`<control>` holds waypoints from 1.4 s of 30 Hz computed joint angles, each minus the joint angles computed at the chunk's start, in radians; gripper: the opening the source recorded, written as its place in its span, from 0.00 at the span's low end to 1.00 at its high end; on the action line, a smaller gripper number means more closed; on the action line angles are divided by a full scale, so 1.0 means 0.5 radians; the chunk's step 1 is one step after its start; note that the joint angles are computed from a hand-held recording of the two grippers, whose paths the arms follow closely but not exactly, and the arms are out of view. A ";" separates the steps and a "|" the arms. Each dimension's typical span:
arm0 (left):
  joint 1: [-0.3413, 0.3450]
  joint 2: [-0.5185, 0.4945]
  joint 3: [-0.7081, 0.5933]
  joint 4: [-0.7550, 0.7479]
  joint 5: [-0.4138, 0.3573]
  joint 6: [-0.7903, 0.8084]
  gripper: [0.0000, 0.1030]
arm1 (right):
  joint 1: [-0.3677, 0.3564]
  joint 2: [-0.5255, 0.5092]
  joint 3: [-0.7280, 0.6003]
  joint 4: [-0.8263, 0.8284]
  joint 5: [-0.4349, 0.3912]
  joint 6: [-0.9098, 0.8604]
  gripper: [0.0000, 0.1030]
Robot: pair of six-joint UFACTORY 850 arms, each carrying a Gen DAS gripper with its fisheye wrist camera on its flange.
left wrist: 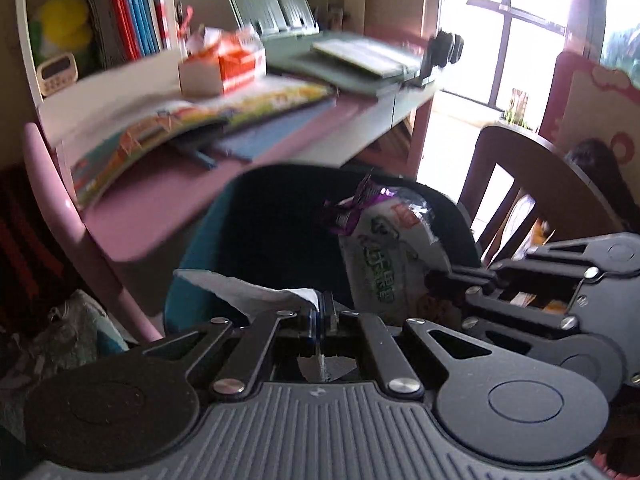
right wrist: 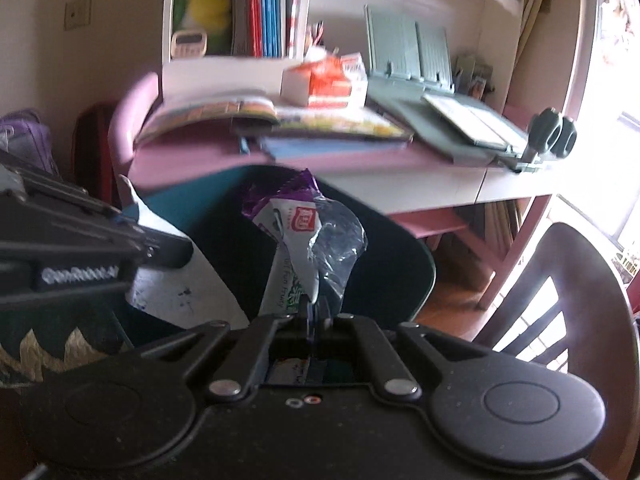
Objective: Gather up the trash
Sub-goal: 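Open both tools over the teal bin to drop the wrapper and tissue, then swing both tools back toward the trash pile under the chair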
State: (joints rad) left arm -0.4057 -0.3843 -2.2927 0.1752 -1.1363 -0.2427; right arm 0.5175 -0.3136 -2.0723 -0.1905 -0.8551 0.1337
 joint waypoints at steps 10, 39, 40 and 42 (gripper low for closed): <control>0.015 0.049 0.140 -0.076 0.023 0.005 0.04 | 0.028 0.025 0.047 -0.089 -0.045 0.034 0.23; 0.251 0.935 0.968 0.020 0.286 -0.088 0.61 | 0.368 0.238 0.075 0.124 0.091 -0.030 0.52; 0.284 0.979 1.012 0.009 0.292 -0.083 0.61 | 0.392 0.235 0.072 0.141 0.099 -0.040 0.52; 0.353 1.061 1.093 -0.021 0.302 -0.064 0.66 | 0.442 0.213 0.051 0.192 0.110 -0.069 0.53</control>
